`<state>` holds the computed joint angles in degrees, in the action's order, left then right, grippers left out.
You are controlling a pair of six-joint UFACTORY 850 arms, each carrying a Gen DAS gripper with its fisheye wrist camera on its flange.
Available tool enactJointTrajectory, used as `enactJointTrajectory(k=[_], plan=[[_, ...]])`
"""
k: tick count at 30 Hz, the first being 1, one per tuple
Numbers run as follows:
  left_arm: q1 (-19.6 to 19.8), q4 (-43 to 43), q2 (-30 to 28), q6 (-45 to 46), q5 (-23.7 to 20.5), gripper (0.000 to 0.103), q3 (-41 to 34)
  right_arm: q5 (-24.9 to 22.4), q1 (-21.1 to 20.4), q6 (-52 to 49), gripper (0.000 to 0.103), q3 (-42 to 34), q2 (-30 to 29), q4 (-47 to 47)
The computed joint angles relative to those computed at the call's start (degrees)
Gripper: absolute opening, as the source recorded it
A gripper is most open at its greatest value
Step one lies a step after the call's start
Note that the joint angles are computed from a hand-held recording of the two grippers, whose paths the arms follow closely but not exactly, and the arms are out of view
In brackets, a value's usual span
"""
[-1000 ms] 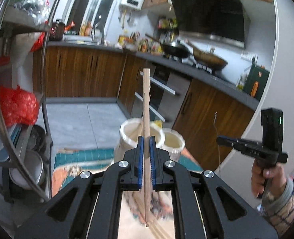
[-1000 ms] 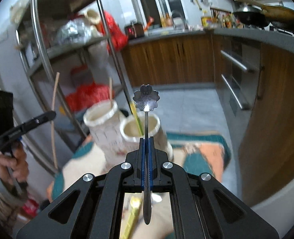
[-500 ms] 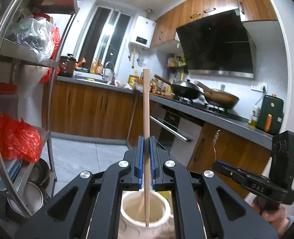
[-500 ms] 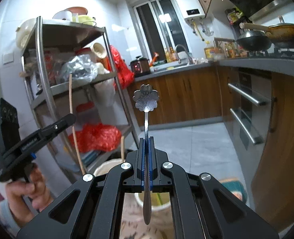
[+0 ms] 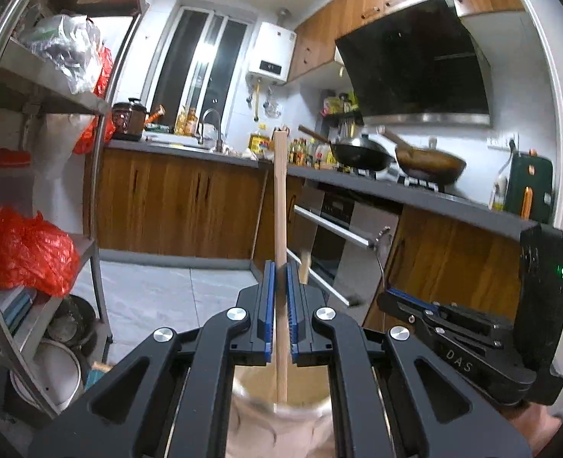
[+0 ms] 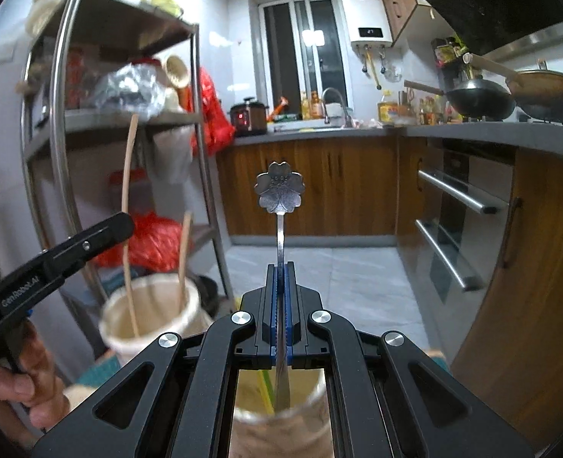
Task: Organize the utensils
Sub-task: 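Lift both items into the ceramic pot and open both tools to drop them, then grasp the gold fork with the right tool while the left tool grasps another chopstick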
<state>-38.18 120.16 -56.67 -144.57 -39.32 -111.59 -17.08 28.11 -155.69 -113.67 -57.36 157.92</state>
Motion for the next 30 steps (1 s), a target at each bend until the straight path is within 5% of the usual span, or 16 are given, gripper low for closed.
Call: enactJointTrajectory(k=[6,15,18,20,25,30], plan=[[-0.79,-5.52,-0.78,5.88,0.94,0.006,0.03,2.18,0.45,-4.38,0.004,1.98,0.53,2.12],[-1.12,-16.88,-1.8,17.52,1.62,0.006,-2.94,8.86,0.75,16.25,0.004,-2.32,-1.32,-18.0],[-1.45,-18.65,-1.69,19.64,0.84,0.024,-3.19,10.2,0.89,20.5,0.022,-2.49,-1.21,-22.8],[-1.87,-17.64,-0.82,19.13,-0.6,0.049,-1.9,10.31,0.95,16.89,0.032,-1.6,-0.58,-19.47],[-2.99,-15.06,2.36,17.3,-3.32,0.062,2.94,7.99,0.69,6.61,0.04,4.35,3.15,-10.37],[-4.21,-15.94,6.28,13.58,-5.62,0.063,9.58,5.03,0.24,2.58,0.041,12.45,8.04,-8.62]])
